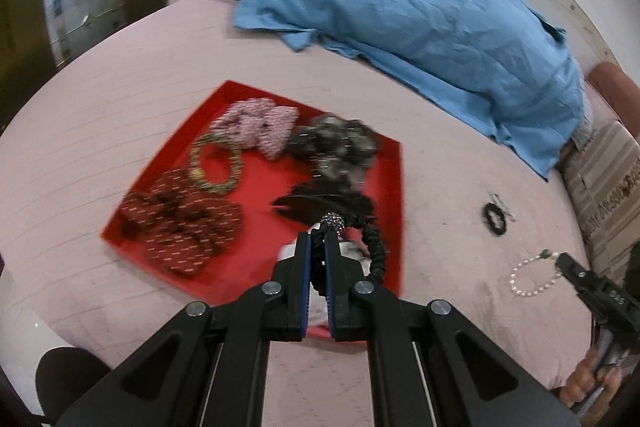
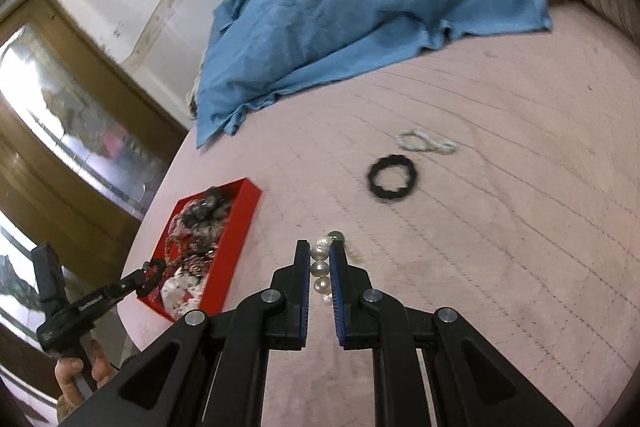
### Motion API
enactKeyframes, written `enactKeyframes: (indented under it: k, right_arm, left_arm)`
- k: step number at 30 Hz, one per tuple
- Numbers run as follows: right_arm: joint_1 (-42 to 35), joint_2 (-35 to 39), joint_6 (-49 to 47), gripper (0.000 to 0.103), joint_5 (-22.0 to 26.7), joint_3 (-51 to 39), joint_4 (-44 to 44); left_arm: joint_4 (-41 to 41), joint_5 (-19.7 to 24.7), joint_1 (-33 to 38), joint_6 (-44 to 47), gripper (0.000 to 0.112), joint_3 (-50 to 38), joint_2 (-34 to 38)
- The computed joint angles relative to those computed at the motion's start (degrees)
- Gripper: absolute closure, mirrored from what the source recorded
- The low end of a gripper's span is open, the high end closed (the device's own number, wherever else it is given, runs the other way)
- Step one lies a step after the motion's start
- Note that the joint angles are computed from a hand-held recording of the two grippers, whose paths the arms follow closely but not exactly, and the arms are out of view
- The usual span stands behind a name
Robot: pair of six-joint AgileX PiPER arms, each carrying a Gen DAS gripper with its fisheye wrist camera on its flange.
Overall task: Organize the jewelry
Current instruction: 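Carry hair tie and pearl bracelet into the red tray and open both tools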
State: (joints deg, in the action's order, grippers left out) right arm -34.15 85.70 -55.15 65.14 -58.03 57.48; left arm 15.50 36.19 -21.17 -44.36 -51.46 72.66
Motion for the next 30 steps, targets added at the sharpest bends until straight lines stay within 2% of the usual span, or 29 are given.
enactKeyframes:
  k: [5, 15, 22, 27, 30]
  right_arm:
    - [6.54, -3.63, 3.32, 0.093, -1.32, -0.67, -1.25]
    - [25.57, -5.88, 14.52, 0.093, -7.33, -5.80, -7.68]
    - [40.43, -0.87, 25.68, 0.092, -10.57, -14.74, -12.76]
    - [50.34, 6.37, 34.02, 0.092, -12.94, -23.57, -17.90]
    - [55.04, 12.03, 38.90, 0.092, -13.27, -29.36, -20.94]
  left_arm:
    - [-5.82, -1.78, 5.39, 6.44, 0.106, 2.98, -1.16]
    - [-5.38, -4.32, 10.16, 7.68, 0.106, 5.70, -0.60]
    - [-8.33, -7.49, 12.51, 12.15, 0.106, 8.37, 0.12]
    - [-15.87, -10.66, 14.74, 19.83, 0.106, 10.93, -0.35]
    - [-24.34, -12.34, 17.46, 27.99, 0.106, 12.36, -1.09]
